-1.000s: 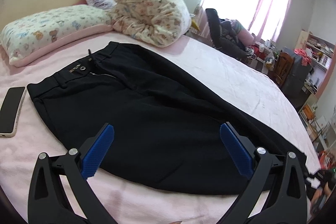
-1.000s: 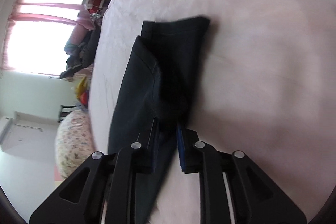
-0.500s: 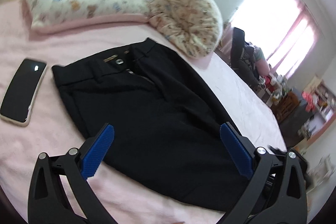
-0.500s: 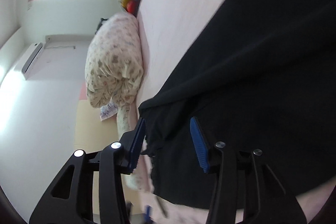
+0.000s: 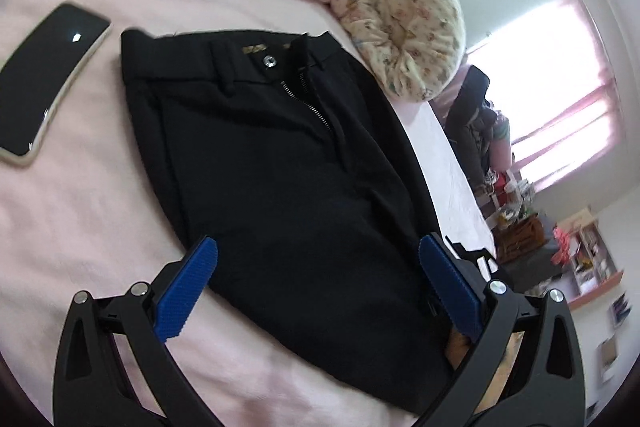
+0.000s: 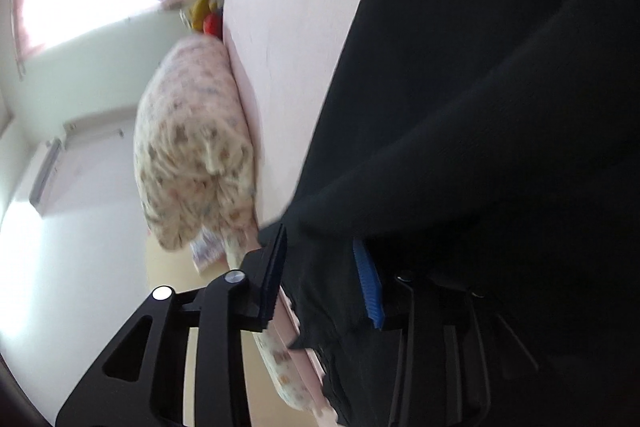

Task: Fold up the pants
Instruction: 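Carry the held hems over toward the waistband with the right gripper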

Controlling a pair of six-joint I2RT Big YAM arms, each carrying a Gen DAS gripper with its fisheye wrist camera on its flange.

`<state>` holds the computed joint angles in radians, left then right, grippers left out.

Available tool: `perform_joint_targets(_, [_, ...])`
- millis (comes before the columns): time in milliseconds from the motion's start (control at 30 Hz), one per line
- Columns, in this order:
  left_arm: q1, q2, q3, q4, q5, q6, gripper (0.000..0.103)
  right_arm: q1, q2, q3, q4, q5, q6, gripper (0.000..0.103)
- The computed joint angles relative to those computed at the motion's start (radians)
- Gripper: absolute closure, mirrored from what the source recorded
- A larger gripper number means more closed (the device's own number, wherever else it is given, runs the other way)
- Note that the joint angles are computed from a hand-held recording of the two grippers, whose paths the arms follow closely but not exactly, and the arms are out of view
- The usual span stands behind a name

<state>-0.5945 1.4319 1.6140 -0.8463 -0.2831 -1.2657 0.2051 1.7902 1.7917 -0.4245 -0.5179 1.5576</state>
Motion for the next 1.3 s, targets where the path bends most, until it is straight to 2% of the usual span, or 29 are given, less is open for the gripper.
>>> perform_joint_targets(33, [0.000, 0.003, 0.006, -0.008, 0.000, 0.008, 0.002, -0.001, 0.000, -0.004, 0.013, 0.020, -0.012, 0.069])
perform_joint_targets(100, [-0.005, 0.018, 0.034, -0.051, -0.024, 0.042, 0.002, -0.001, 0.011, 0.011, 0.000, 0.040, -0.038, 0.089])
perform_joint_targets(167, [-0.011, 0.026, 0.048, -0.067, -0.039, 0.074, 0.002, -0.001, 0.012, -0.001, 0.020, 0.058, -0.032, 0.097])
perform_joint_targets(333, [-0.021, 0.037, 0.071, -0.091, -0.083, 0.115, 0.002, 0.003, -0.008, -0.019, 0.071, 0.044, -0.107, 0.098])
perform_joint_targets(567, [-0.019, 0.038, 0.075, -0.105, -0.089, 0.106, 0.002, -0.004, -0.068, -0.049, 0.115, -0.040, -0.214, 0.098])
perform_joint_targets(700, [-0.017, 0.029, 0.064, -0.096, -0.104, 0.098, 0.002, -0.008, -0.140, -0.124, 0.149, -0.092, -0.263, 0.098])
perform_joint_targets(867, [-0.021, 0.019, 0.060, -0.102, -0.160, 0.087, 0.002, -0.009, -0.251, -0.263, 0.177, -0.161, -0.298, 0.098])
perform_joint_targets(1100, [-0.034, 0.021, 0.078, -0.132, -0.241, 0.084, 0.002, 0.013, -0.368, -0.426, 0.123, -0.194, -0.344, 0.098])
perform_joint_targets(1167, [-0.038, 0.021, 0.078, -0.135, -0.258, 0.090, 0.002, 0.030, -0.392, -0.452, 0.077, -0.186, -0.380, 0.098])
perform_joint_targets(1300, [-0.042, 0.026, 0.085, -0.137, -0.255, 0.095, 0.002, 0.062, -0.399, -0.455, -0.064, -0.156, -0.464, 0.099])
